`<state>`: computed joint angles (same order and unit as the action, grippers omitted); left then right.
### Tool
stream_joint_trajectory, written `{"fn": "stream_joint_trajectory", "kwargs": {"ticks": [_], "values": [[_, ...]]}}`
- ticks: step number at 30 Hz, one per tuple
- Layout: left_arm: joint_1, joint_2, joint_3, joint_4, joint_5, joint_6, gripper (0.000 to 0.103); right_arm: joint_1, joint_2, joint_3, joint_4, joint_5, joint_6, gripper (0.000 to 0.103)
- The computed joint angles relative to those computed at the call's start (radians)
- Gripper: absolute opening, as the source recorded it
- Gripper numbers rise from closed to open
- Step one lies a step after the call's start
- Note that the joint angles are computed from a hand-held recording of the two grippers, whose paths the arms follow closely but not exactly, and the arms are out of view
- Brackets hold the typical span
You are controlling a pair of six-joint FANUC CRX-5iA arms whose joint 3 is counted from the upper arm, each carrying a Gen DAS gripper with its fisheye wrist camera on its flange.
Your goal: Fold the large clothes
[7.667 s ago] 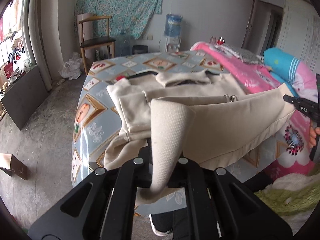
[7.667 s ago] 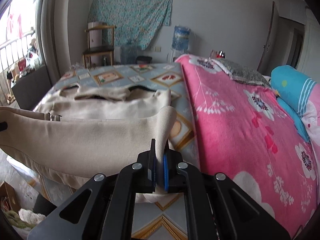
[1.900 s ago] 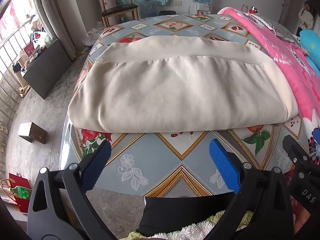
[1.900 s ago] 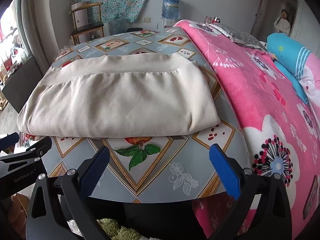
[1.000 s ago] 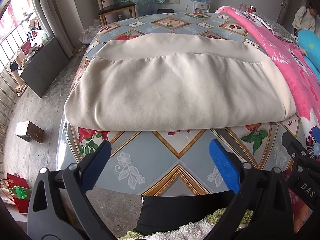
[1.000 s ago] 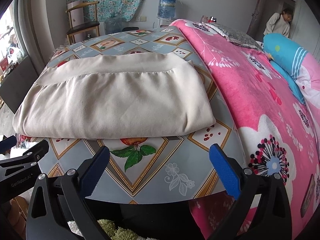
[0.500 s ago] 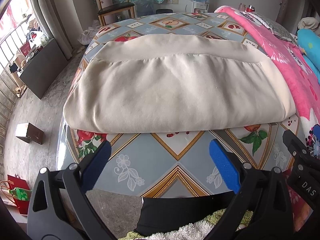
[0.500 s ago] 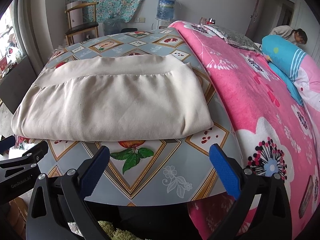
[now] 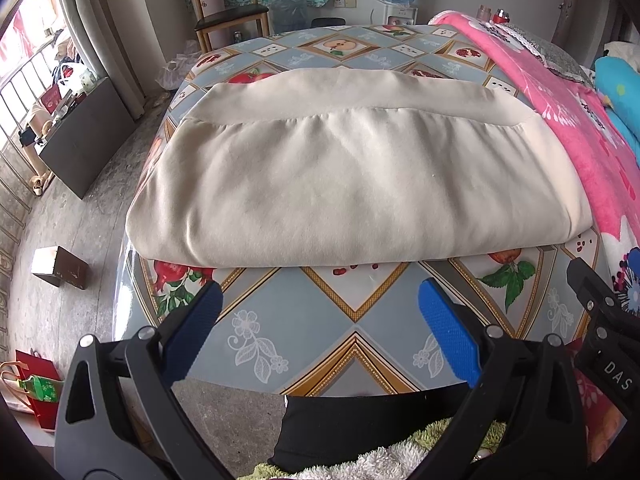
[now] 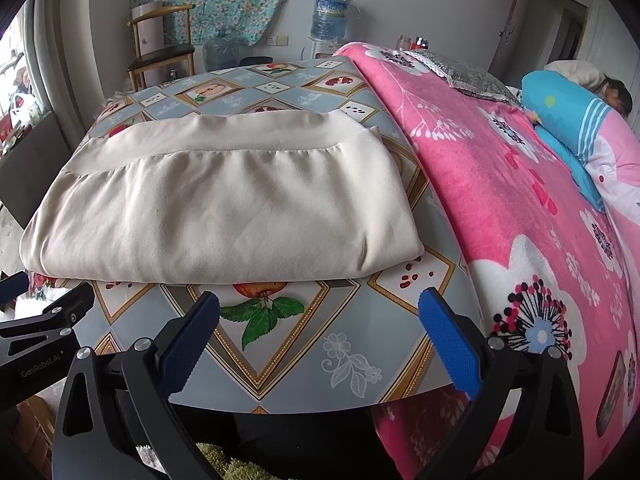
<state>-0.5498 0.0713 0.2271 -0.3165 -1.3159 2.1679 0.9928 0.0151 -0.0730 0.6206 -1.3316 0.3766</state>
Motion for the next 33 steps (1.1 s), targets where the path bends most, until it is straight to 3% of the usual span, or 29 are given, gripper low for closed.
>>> {"fn": "stream_joint_trajectory", "kwargs": {"ticks": [33], "values": [[0.016,0.002,-0.003,0.027,0.005,-0.016,0.095,0.011,0.006,-0.001,0.021,-0.017,-0.020,0.097]]}}
